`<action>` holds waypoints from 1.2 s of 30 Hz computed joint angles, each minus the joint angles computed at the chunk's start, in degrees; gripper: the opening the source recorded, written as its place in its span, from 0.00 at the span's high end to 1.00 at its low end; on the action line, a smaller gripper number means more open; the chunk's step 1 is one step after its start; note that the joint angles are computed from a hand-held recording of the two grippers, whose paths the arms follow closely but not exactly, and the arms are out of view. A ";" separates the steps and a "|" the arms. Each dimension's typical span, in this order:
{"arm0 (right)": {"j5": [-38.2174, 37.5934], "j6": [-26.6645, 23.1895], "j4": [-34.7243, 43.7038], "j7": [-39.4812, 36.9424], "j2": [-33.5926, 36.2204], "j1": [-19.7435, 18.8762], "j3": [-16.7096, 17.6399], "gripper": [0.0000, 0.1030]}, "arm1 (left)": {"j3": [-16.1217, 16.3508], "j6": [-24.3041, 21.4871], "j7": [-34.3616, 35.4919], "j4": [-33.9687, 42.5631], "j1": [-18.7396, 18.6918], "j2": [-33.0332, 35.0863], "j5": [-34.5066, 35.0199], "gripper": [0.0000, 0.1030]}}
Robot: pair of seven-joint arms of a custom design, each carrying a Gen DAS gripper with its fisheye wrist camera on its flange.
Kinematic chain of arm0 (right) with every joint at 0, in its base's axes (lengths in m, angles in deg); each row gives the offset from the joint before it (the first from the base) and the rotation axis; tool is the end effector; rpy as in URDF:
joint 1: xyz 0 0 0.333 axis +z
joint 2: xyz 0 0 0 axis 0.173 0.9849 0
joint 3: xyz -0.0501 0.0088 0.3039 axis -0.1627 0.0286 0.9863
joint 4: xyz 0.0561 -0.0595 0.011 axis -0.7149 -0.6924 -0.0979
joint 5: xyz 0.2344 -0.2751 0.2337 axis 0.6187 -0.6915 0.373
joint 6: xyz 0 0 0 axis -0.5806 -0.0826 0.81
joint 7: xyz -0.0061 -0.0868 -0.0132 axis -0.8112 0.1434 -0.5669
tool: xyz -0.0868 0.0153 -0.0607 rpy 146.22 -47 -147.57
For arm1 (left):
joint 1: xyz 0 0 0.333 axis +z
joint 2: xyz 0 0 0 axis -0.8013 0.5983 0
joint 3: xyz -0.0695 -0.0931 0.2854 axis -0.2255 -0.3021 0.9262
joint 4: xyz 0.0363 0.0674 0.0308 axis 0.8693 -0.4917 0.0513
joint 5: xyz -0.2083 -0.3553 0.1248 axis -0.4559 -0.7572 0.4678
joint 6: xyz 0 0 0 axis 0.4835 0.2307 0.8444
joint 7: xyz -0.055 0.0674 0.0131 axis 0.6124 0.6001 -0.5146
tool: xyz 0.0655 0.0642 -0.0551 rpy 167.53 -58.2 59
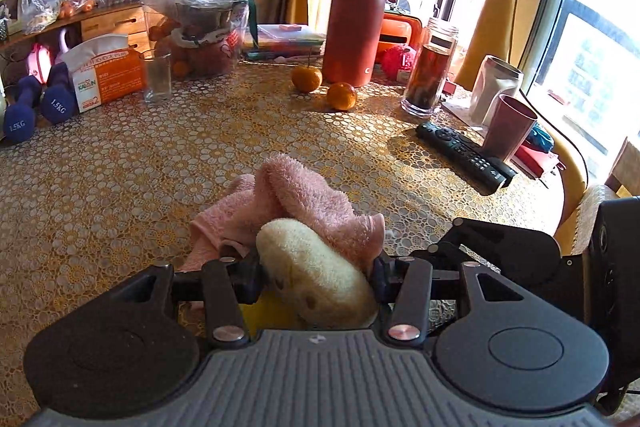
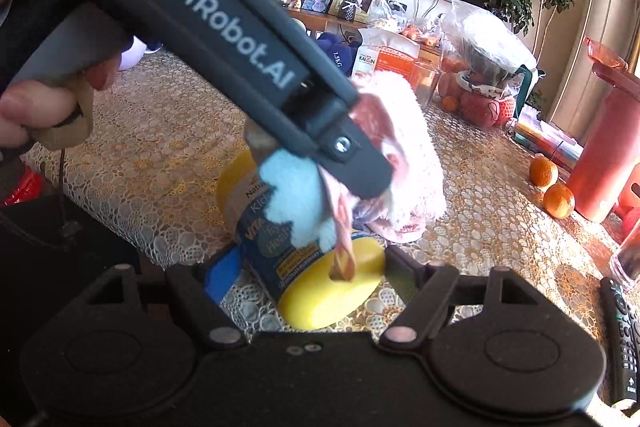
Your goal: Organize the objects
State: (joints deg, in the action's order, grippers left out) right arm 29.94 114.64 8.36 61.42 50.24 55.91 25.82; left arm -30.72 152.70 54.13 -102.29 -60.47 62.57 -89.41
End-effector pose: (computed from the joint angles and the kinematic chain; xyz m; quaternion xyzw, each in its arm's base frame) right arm 0.6345 0.5290 0.4403 -0.7406 0.5014 -0.3198 0.3128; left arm 0.7620 -0.3094 0.4980 -0.3453 0.8417 -0.4077 0.0777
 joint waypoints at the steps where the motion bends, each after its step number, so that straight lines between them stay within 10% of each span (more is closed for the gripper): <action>1: 0.01 0.00 0.00 0.00 0.00 0.01 -0.01 0.25 | 0.44 0.24 -0.70 0.14 0.09 0.07 0.13 0.52; 22: 13.49 9.02 -5.56 -3.06 -2.71 -4.06 3.60 0.28 | 1.19 -0.69 -5.95 -2.77 3.25 -2.43 -0.17 0.52; 27: 7.03 5.78 -2.56 -2.47 -0.92 0.74 -1.61 0.28 | -0.90 -3.79 -2.94 2.21 2.22 0.18 -2.48 0.52; 36: 4.62 1.85 1.52 -7.41 1.40 0.13 0.01 0.28 | 0.37 -3.69 0.03 2.14 -1.04 1.25 -0.79 0.53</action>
State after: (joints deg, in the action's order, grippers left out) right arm 34.57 116.49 9.88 54.01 51.64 56.04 25.84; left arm -30.35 149.01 54.15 -100.15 -61.50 63.82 -90.20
